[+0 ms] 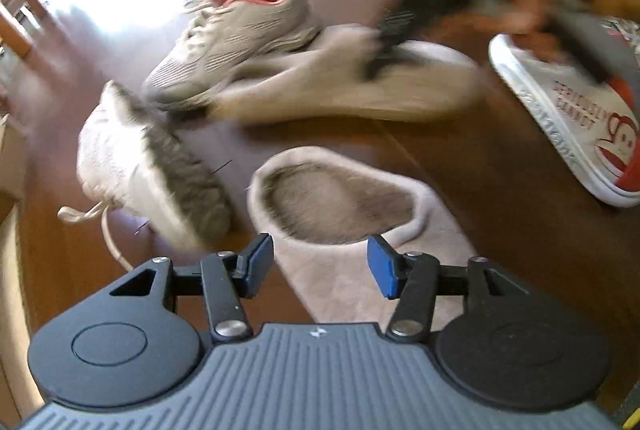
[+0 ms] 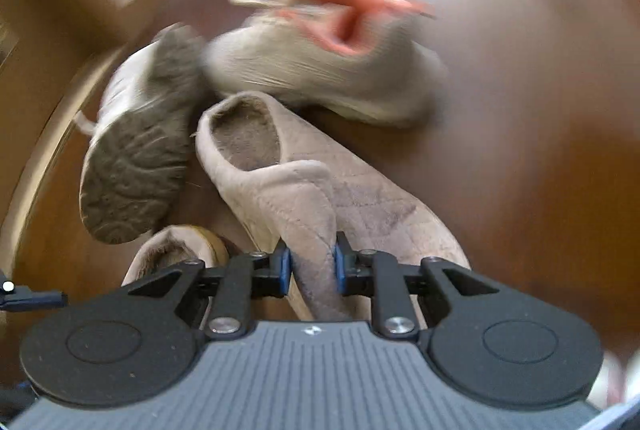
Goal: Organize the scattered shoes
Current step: 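Set the beige slippers side by side next to the monkey-print slippers with both tools, then open both tools and withdraw from the paired beige slippers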
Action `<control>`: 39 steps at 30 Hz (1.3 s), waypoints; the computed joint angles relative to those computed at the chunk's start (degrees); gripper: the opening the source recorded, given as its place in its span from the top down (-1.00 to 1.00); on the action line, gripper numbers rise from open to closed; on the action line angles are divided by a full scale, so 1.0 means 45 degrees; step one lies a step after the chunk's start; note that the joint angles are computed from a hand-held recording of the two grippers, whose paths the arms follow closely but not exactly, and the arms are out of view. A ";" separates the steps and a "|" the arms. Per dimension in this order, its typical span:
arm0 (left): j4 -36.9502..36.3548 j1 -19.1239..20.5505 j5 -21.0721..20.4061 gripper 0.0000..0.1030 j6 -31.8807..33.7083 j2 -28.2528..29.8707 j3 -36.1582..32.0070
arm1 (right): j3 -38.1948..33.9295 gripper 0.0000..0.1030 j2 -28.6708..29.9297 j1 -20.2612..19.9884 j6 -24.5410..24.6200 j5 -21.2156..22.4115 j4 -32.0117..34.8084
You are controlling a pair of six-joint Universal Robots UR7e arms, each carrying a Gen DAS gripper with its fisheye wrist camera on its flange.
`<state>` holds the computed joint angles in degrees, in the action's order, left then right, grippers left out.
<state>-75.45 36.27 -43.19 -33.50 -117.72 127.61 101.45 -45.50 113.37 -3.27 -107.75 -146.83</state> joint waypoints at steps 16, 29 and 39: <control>-0.1067 0.1612 -0.0172 -0.12 0.1301 0.0186 0.1031 | 0.1927 0.16 -0.0996 0.0971 -0.1316 -0.1393 -0.0321; -0.2630 0.0935 -0.0441 -0.09 0.2257 0.0359 0.1699 | 0.3526 0.40 -0.2847 0.0745 -0.8073 -0.1035 0.0633; -0.4550 0.0492 -0.1106 -0.09 0.3101 0.1105 0.2246 | 0.4130 0.40 -0.3102 0.0440 -1.0482 -0.0574 -0.0014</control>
<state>-95.92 38.49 -48.16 -19.54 -112.75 137.72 120.03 -59.46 115.35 -50.44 -110.34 -146.90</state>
